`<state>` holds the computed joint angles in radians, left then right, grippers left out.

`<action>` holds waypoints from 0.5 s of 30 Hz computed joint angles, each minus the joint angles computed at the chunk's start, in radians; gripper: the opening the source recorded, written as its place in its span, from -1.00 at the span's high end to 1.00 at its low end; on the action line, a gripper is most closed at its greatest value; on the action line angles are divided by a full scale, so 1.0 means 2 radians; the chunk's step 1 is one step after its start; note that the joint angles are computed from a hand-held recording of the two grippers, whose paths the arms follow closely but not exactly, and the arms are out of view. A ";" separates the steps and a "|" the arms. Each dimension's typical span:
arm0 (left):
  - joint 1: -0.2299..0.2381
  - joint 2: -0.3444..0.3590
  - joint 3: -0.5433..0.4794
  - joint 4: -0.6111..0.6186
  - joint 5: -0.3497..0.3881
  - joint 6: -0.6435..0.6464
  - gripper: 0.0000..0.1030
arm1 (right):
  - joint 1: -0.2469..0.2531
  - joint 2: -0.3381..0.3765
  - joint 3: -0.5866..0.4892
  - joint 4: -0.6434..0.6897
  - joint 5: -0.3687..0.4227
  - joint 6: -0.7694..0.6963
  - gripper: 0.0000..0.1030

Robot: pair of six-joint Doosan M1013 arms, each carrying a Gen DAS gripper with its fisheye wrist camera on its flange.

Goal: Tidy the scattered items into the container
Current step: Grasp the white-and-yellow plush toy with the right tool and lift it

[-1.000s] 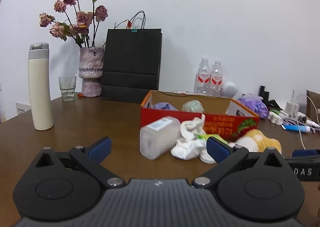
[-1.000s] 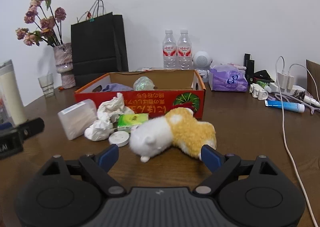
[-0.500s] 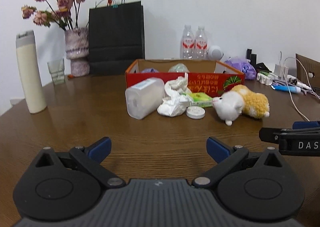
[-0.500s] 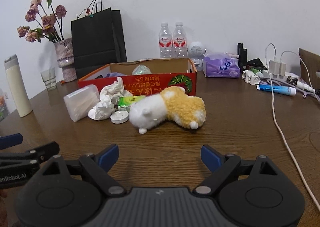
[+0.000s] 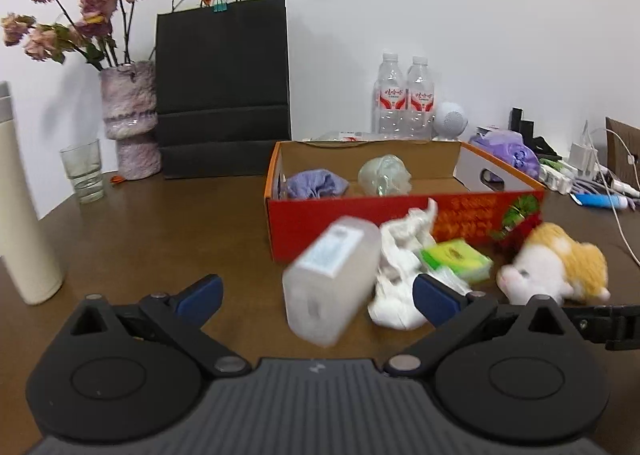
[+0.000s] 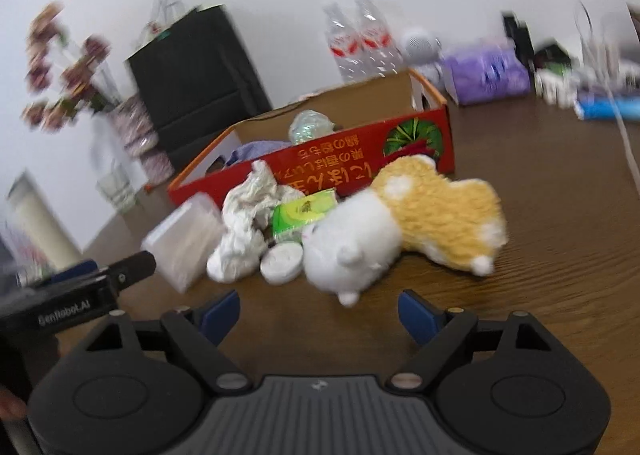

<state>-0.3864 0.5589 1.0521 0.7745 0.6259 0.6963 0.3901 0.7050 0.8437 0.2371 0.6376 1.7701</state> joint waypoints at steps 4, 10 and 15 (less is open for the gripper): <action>0.008 0.016 -0.025 -0.036 0.004 0.020 -0.56 | 0.010 0.027 -0.044 -0.099 0.011 0.121 -0.51; 0.012 0.016 -0.027 -0.072 0.022 0.001 0.76 | 0.005 0.033 -0.047 -0.090 0.012 0.143 0.13; 0.004 -0.015 0.018 -0.053 0.006 -0.040 0.91 | -0.006 -0.005 0.003 -0.034 0.036 -0.032 0.16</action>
